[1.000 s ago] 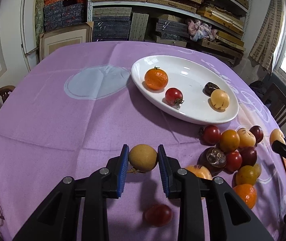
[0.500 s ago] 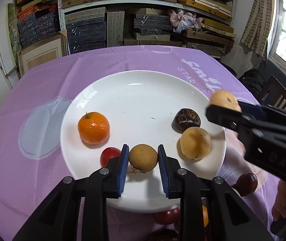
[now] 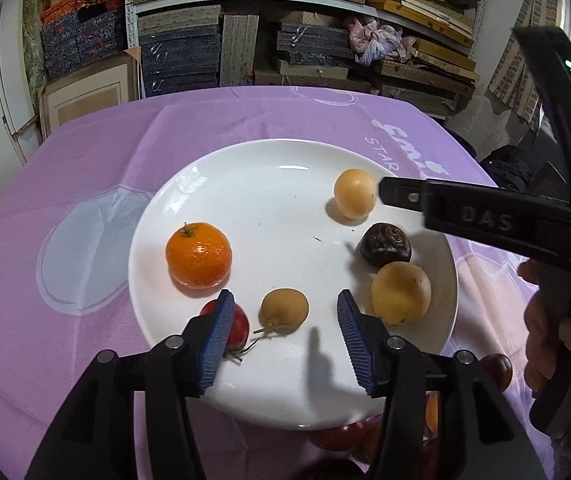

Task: Organize fruits
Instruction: 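Carry the kiwi-like fruit to the plate with the left tool while the right tool places a pear, then move the open left tool back toward the fruit cluster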

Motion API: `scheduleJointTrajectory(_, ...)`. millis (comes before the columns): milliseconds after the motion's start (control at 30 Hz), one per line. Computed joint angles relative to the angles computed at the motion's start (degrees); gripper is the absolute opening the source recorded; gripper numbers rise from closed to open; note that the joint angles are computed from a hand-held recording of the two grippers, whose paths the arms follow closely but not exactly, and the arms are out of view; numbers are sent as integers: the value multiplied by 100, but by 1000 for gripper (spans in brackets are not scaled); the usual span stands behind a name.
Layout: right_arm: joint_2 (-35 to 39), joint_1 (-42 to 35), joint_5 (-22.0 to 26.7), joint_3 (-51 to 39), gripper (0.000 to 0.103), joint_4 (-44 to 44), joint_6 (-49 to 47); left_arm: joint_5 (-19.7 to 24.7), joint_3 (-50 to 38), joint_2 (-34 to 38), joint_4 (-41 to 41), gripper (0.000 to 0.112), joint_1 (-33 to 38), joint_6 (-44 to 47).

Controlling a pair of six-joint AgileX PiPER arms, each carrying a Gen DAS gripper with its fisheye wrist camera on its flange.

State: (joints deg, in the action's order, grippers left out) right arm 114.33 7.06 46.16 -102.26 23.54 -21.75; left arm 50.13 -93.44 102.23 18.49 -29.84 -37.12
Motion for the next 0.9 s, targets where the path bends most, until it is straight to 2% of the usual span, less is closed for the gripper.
scheduleJointTrajectory(67, -815, -221, -591, 1103, 53, 673, -734, -53, 290, -362, 60, 58, 16, -80)
scheduleJointTrajectory(133, -1694, -547, -1056, 2249, 76, 1603, -1821, -117, 800, -889, 407, 68, -33, -453)
scheduleJointTrajectory(200, -2543, -908, -1448, 3395, 89, 2697, -2960, -143, 1429, -1456, 932, 73, -139, -1034)
scheduleJointTrajectory(233, -2930, -1096, -1553, 3946, 89, 3270, -3533, -134, 1747, -1716, 1184, 74, -205, -1316)
scheduleJointTrajectory(367, -3903, -2017, -1115, 5552, 89, 5353, -5722, 35, 2872, -2508, 1899, 74, -629, -2330)
scheduleJointTrajectory(467, -4422, -2340, -1061, 6474, 94, 6264, -6872, 291, 3560, -2844, 2446, 74, -1228, -3032)
scheduleJointTrajectory(567, -4853, -2636, -922, 7015, 95, 6745, -7652, 601, 4100, -3138, 2976, 74, -1793, -3790)
scheduleJointTrajectory(667, -5168, -3087, -562, 7410, 99, 7215, -8216, 625, 4432, -3540, 2970, 74, -1988, -3966)
scheduleJointTrajectory(833, -4933, -3268, -458, 7320, 99, 6886, -7923, 574, 4784, -3757, 2834, 74, -2184, -3894)
scheduleJointTrajectory(900, -4841, -3092, -644, 7265, 99, 6901, -7868, 565, 4815, -3681, 2865, 74, -2296, -3882)
